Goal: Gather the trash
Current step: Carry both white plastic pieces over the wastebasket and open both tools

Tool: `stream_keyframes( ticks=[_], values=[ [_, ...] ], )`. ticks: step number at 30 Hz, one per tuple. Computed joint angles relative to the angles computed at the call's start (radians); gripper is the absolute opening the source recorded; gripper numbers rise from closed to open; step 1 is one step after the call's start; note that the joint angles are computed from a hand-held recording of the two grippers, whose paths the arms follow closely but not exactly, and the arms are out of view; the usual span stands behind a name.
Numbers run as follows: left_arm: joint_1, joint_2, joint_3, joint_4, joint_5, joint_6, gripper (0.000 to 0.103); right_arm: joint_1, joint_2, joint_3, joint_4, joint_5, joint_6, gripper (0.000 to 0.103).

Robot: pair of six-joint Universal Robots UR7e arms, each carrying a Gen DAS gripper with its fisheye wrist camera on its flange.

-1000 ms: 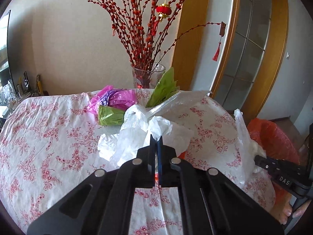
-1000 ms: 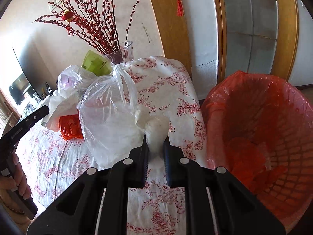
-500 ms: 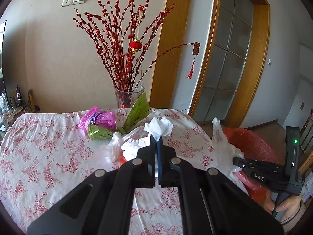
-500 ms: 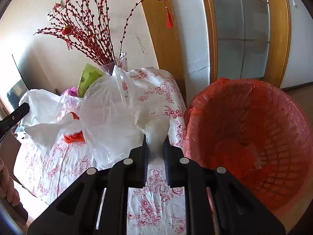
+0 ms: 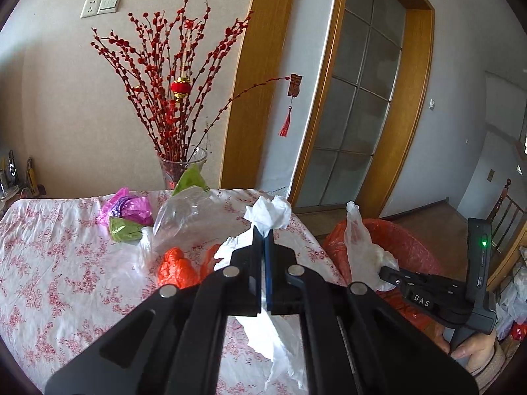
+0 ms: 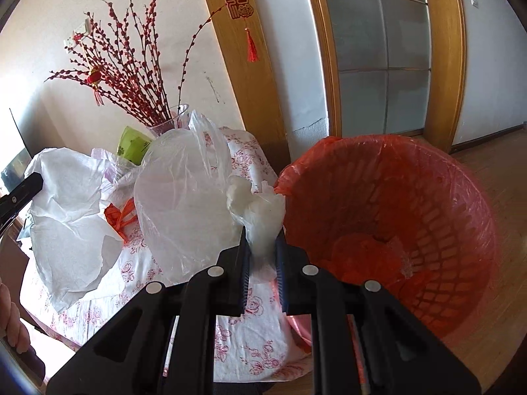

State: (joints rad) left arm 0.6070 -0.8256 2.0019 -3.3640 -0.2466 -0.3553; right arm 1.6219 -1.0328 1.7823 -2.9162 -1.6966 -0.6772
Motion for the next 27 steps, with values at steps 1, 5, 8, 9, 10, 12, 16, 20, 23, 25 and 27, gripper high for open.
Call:
stream_keyframes(
  ticks=[1,5,8,9,10,12,16,20,23,25,27],
  values=[
    [0.002,0.011,-0.012,-0.019,-0.014,0.02,0.003,-0.003,-0.003,-0.002,-0.004,-0.003,0.003,0.014],
    [0.007,0.061,-0.075,-0.08,-0.06,0.098,0.003,-0.022,-0.017,-0.01,-0.025,-0.019,0.018,0.014],
    [0.014,0.096,-0.124,-0.114,-0.101,0.15,0.003,-0.033,-0.027,-0.017,-0.048,-0.038,0.029,0.014],
    [0.016,0.108,-0.14,-0.125,-0.116,0.166,0.003,-0.036,-0.029,-0.019,-0.058,-0.045,0.032,0.014],
    [0.018,0.118,-0.155,-0.135,-0.131,0.178,0.003,-0.04,-0.032,-0.021,-0.065,-0.051,0.036,0.014],
    [0.022,0.144,-0.19,-0.153,-0.162,0.202,0.003,-0.049,-0.04,-0.029,-0.076,-0.061,0.047,0.014],
    [0.031,0.195,-0.261,-0.172,-0.219,0.245,0.003,-0.065,-0.046,-0.043,-0.106,-0.09,0.063,0.014],
    [0.044,0.246,-0.334,-0.187,-0.273,0.287,0.003,-0.078,-0.049,-0.051,-0.142,-0.118,0.075,0.014],
    [0.058,0.279,-0.381,-0.18,-0.314,0.3,0.003,-0.087,-0.05,-0.058,-0.148,-0.128,0.089,0.014],
    [0.069,0.299,-0.41,-0.169,-0.339,0.305,0.003,-0.09,-0.048,-0.064,-0.15,-0.135,0.094,0.014],
    [0.079,0.319,-0.442,-0.149,-0.357,0.308,0.003,-0.095,-0.045,-0.073,-0.152,-0.141,0.101,0.014]
  ],
)
